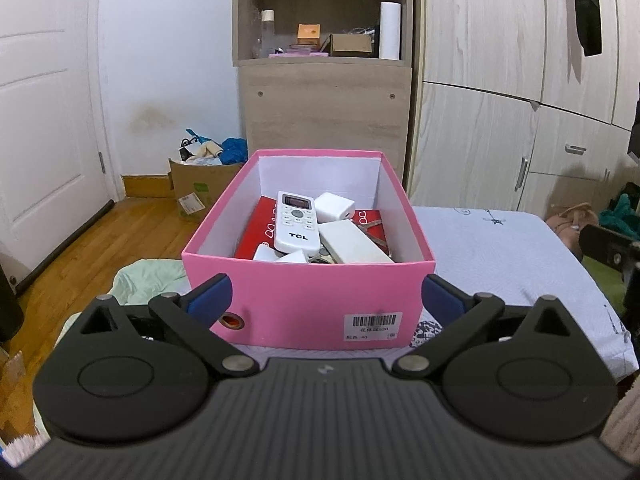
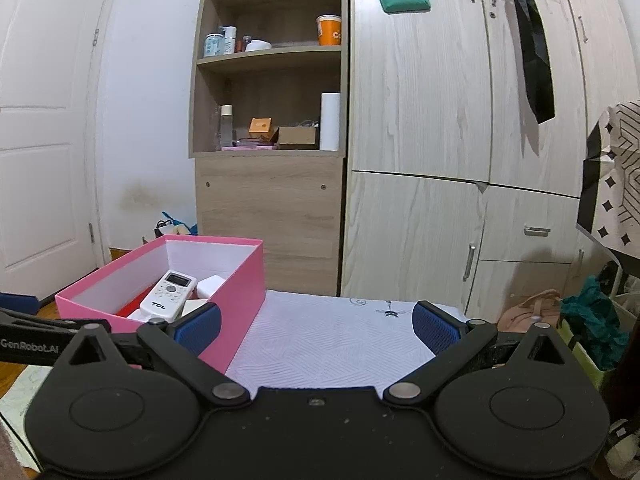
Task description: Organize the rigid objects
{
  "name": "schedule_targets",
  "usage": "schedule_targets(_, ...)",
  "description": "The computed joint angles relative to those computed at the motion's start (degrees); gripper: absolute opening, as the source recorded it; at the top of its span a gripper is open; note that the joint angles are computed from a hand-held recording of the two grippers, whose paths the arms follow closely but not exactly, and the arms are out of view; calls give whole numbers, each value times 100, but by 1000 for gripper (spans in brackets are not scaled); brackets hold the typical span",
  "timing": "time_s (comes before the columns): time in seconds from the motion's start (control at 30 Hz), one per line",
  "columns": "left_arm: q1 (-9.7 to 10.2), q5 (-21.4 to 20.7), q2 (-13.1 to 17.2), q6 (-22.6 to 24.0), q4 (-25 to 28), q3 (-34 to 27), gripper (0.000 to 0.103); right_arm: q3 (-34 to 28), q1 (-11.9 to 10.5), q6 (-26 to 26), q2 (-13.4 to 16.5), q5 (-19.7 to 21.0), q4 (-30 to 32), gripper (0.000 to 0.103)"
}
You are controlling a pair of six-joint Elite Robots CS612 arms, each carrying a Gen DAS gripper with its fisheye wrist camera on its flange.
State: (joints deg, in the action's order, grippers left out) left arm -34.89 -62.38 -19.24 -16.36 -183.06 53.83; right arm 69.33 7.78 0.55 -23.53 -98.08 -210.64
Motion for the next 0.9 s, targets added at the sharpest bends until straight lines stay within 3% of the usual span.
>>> schedule_targets(0.9, 22, -223, -18, -68, 230, 0, 103, 17, -12, 59, -24, -40, 240, 103)
